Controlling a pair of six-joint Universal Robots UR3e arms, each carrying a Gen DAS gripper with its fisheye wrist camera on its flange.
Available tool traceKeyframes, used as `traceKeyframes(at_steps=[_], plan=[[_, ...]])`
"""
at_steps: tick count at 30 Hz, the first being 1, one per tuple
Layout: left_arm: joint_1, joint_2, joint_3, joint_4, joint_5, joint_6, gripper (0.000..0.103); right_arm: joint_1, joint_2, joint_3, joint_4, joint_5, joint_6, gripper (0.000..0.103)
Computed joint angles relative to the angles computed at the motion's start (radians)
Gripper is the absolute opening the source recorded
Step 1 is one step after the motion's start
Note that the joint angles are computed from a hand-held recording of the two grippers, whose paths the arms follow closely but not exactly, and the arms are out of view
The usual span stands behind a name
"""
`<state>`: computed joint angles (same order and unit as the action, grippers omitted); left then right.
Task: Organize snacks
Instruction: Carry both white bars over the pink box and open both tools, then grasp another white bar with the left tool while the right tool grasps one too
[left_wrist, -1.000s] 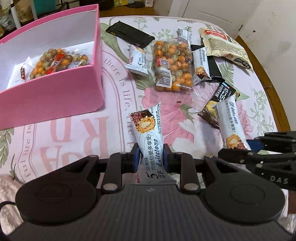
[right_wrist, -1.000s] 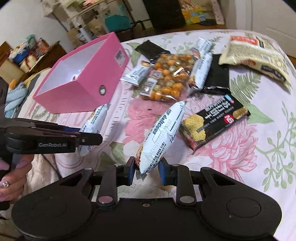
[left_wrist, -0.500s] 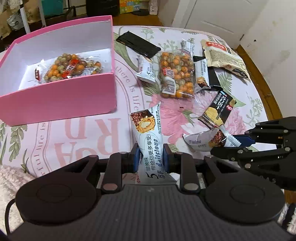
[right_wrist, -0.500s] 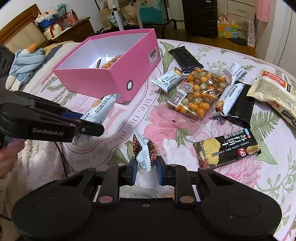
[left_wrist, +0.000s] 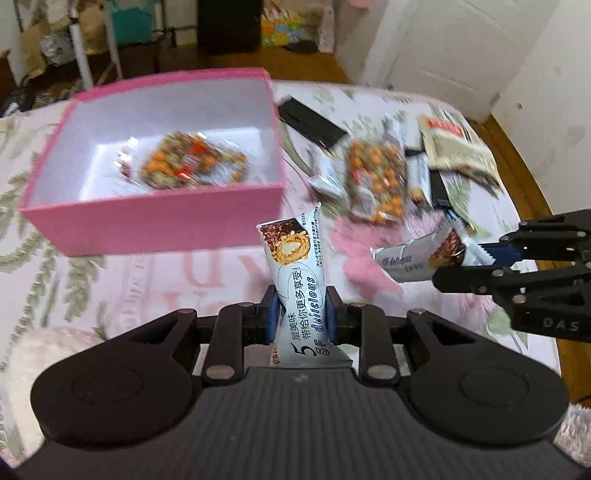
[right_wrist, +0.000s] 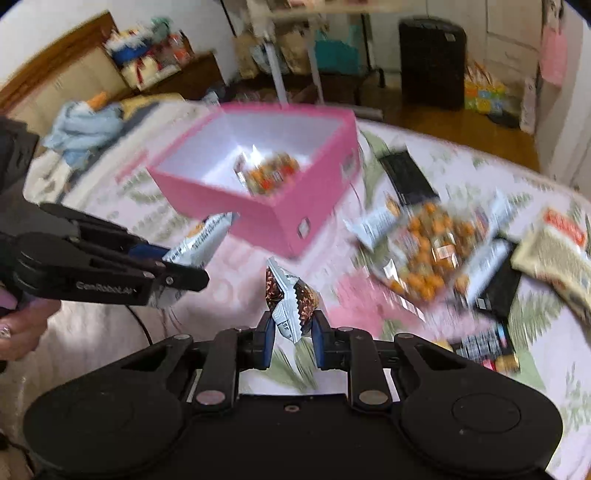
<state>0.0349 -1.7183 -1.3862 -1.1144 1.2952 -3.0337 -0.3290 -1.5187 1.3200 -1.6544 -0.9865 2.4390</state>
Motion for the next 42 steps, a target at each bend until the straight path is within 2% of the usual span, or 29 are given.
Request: traceKeyframes(at_steps=[2, 6, 10, 15, 17, 21, 25, 27, 28, 29, 30, 31, 33, 35, 39, 42], plan=[[0.033, 0.009, 0.015, 0.009, -0.002, -0.009, 0.024, 0.014, 0.009, -0.008, -0.044, 0.045, 0.019, 0.025], [0.079, -0.008, 0.073, 0.036, -0.002, -0.039, 0.024, 0.067, 0.044, 0.001, -0.228, 0.12, 0.074, 0.025], [0.101, -0.101, 0.201, 0.029, 0.015, -0.091, 0.024, 0.158, 0.176, -0.099, -0.398, 0.122, 0.169, 0.025], [0.105, -0.287, 0.411, -0.01, 0.058, -0.173, 0.024, 0.271, 0.412, -0.279, -0.565, 0.037, 0.258, 0.025], [0.094, -0.377, 0.513, -0.029, 0.101, -0.197, 0.024, 0.303, 0.499, -0.34, -0.622, 0.005, 0.281, 0.025], [0.101, -0.524, 0.636, -0.003, 0.116, -0.241, 0.024, 0.353, 0.633, -0.409, -0.757, -0.075, 0.295, 0.025], [0.098, -0.653, 0.764, -0.03, 0.13, -0.251, 0.026, 0.37, 0.717, -0.48, -0.755, -0.075, 0.297, 0.026], [0.102, -0.709, 0.825, -0.052, 0.111, -0.279, 0.033, 0.378, 0.746, -0.492, -0.769, -0.076, 0.302, 0.027], [0.101, -0.738, 0.876, -0.096, 0.113, -0.283, 0.039, 0.383, 0.76, -0.511, -0.747, -0.079, 0.296, 0.028], [0.1, -0.757, 0.915, -0.136, 0.117, -0.281, 0.04, 0.387, 0.764, -0.52, -0.717, -0.087, 0.286, 0.03], [0.101, -0.752, 0.912, -0.145, 0.113, -0.273, 0.041, 0.387, 0.754, -0.509, -0.699, -0.092, 0.282, 0.038], [0.103, -0.726, 0.867, -0.125, 0.11, -0.266, 0.041, 0.384, 0.736, -0.482, -0.698, -0.087, 0.288, 0.051], [0.111, -0.67, 0.777, -0.094, 0.103, -0.254, 0.045, 0.362, 0.686, -0.426, -0.683, -0.051, 0.312, 0.061], [0.123, -0.611, 0.7, -0.076, 0.079, -0.236, 0.046, 0.324, 0.62, -0.354, -0.675, 0.012, 0.345, 0.062], [0.132, -0.485, 0.57, -0.054, 0.053, -0.186, 0.047, 0.217, 0.461, -0.181, -0.67, 0.149, 0.421, 0.069], [0.125, -0.406, 0.51, -0.062, 0.049, -0.142, 0.048, 0.123, 0.335, -0.076, -0.566, 0.22, 0.417, 0.071]])
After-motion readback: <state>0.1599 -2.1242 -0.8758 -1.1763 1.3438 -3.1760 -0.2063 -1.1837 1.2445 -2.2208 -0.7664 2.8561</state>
